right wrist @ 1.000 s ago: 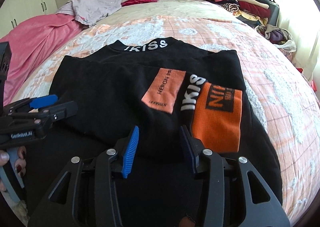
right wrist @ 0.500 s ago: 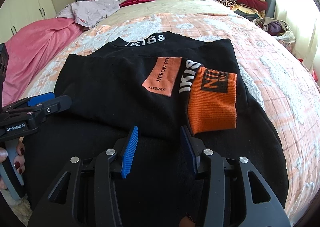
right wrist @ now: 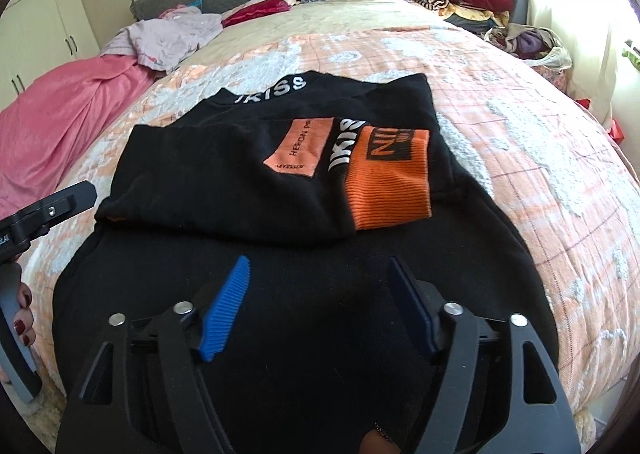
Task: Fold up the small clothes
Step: 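Move both open tools to the sweatshirt hem, then close the left tool on the hem while the right tool grasps it too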
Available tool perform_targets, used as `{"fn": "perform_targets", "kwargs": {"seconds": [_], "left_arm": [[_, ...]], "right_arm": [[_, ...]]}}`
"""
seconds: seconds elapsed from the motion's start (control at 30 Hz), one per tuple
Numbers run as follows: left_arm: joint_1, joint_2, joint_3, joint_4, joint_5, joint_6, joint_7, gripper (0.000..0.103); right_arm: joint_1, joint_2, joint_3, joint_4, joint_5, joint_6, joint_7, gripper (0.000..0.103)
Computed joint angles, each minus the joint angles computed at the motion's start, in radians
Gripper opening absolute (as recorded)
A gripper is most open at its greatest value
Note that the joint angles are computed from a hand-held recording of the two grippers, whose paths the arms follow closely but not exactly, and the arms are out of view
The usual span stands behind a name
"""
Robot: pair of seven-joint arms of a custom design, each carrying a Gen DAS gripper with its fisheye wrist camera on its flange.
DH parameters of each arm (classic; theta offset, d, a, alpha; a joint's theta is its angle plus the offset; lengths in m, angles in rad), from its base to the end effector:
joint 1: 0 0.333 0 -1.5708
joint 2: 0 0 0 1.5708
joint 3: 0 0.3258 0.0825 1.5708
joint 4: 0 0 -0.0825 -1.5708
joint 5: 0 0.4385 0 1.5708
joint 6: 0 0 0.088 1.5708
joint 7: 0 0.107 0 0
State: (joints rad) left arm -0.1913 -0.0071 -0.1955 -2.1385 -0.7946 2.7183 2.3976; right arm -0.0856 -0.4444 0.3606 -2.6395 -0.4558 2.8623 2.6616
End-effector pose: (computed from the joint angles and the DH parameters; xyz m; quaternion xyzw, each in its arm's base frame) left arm 0.5859 -0.2109 0.4465 -0.4438 0.8170 -0.3571 0.0895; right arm 0.4500 0.1507 0.4224 -0.5181 0.7792 -0.2308 0.2668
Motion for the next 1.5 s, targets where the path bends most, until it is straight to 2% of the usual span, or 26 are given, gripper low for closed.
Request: {"fn": "perform_targets", "kwargs": {"seconds": [0.2, 0.33, 0.67, 0.93, 1.23, 1.5], "left_arm": [[-0.012, -0.038, 0.008, -0.030, -0.006, 0.042, 0.003, 0.093], [-0.028, -0.066, 0.022, -0.052, -0.031, 0.055, 0.025, 0.093], [-0.076, -0.138, 0.068, -0.129, -0.089, 0.077, 0.064, 0.093], [-0.116, -0.197, 0.104, -0.208, -0.087, 0.100, 0.076, 0.093], [-0.138, -0.224, 0.132, -0.268, -0.023, 0.125, 0.023, 0.093], [-0.126, -0.258, 0.166, -0.338, 0.071, 0.123, -0.065, 0.093]], "right_arm": [[-0.016, -0.062, 0.024, -0.026, 0.000, 0.007, 0.022, 0.091], [-0.016, -0.101, 0.030, -0.044, 0.024, 0.017, 0.012, 0.095], [0.002, -0.242, 0.036, -0.121, 0.109, -0.008, -0.048, 0.095], [0.016, -0.356, 0.038, -0.186, 0.177, -0.036, -0.089, 0.095], [0.049, -0.454, 0.031, -0.249, 0.230, -0.083, -0.127, 0.095], [0.094, -0.554, 0.019, -0.315, 0.262, -0.160, -0.139, 0.095]]}}
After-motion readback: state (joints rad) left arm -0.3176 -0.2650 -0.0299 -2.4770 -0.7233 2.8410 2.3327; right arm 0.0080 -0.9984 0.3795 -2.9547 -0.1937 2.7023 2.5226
